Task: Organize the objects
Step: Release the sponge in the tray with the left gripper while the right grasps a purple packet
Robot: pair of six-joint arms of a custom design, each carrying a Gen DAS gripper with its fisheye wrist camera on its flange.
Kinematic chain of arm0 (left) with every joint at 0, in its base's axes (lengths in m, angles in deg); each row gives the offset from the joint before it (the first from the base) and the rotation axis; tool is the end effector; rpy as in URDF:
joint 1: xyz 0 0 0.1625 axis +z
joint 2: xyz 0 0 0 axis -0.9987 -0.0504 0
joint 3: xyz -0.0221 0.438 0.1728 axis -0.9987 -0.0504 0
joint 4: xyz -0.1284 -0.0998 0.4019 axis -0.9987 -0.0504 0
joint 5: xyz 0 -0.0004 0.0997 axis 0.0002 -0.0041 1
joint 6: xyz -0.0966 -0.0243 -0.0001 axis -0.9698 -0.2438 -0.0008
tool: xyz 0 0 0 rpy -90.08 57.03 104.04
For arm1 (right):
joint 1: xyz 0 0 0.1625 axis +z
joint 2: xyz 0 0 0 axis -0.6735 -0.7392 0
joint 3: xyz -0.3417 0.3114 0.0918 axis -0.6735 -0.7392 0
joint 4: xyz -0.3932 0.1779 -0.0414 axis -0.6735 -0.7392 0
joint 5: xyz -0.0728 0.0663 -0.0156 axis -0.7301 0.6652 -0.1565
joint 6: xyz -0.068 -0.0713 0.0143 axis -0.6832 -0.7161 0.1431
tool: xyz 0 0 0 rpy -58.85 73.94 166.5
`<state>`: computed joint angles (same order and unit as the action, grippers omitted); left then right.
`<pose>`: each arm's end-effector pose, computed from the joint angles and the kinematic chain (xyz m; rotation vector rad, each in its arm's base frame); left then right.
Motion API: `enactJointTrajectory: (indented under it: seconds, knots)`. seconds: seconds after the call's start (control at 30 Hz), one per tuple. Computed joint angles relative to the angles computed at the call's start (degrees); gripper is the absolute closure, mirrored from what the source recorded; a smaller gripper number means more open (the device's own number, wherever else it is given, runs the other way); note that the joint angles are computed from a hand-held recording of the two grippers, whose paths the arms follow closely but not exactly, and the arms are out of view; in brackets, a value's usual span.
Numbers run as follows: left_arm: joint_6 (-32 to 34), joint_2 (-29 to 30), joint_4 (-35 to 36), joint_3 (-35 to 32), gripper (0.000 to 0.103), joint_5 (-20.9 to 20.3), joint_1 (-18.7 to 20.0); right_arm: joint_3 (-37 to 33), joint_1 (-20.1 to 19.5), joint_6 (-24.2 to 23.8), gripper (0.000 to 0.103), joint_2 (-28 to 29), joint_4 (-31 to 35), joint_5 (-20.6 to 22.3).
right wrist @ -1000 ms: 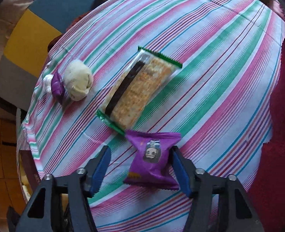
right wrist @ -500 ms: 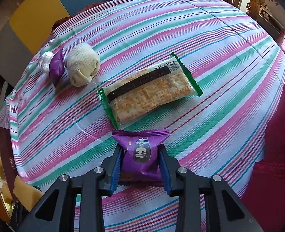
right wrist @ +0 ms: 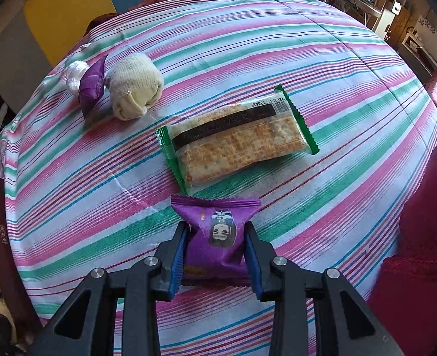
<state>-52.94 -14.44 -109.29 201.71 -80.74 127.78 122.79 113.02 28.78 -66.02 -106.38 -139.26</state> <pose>-0.3003 -0.4797 -0.0413 1.2386 2.5719 -0.4806 -0.0743 -0.4179 0.2639 -0.7971 -2.1388 0.7318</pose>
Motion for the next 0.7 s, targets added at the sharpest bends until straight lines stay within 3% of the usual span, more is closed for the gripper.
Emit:
enactJointTrajectory:
  seconds: [0.17,0.37,0.53,0.7]
  knots:
    - [-5.3,-4.5,2.0,-0.3,0.051,2.0,4.5,0.2,0.0,-0.8,0.067,-0.2,-0.1,0.1]
    - [-9.9,-6.6,10.2,-3.8,0.051,8.9,10.8,-0.7,1.3,0.0,0.067,1.7,-0.4,-0.3]
    - [-9.2,-4.9,15.5,-8.0,0.051,14.1,13.8,-0.5,1.2,-0.2,0.067,1.4,-0.3,0.2]
    - [-11.3,-2.3,20.9,-13.5,0.051,16.9,16.5,-0.4,1.1,-0.2,0.067,1.4,-0.5,0.4]
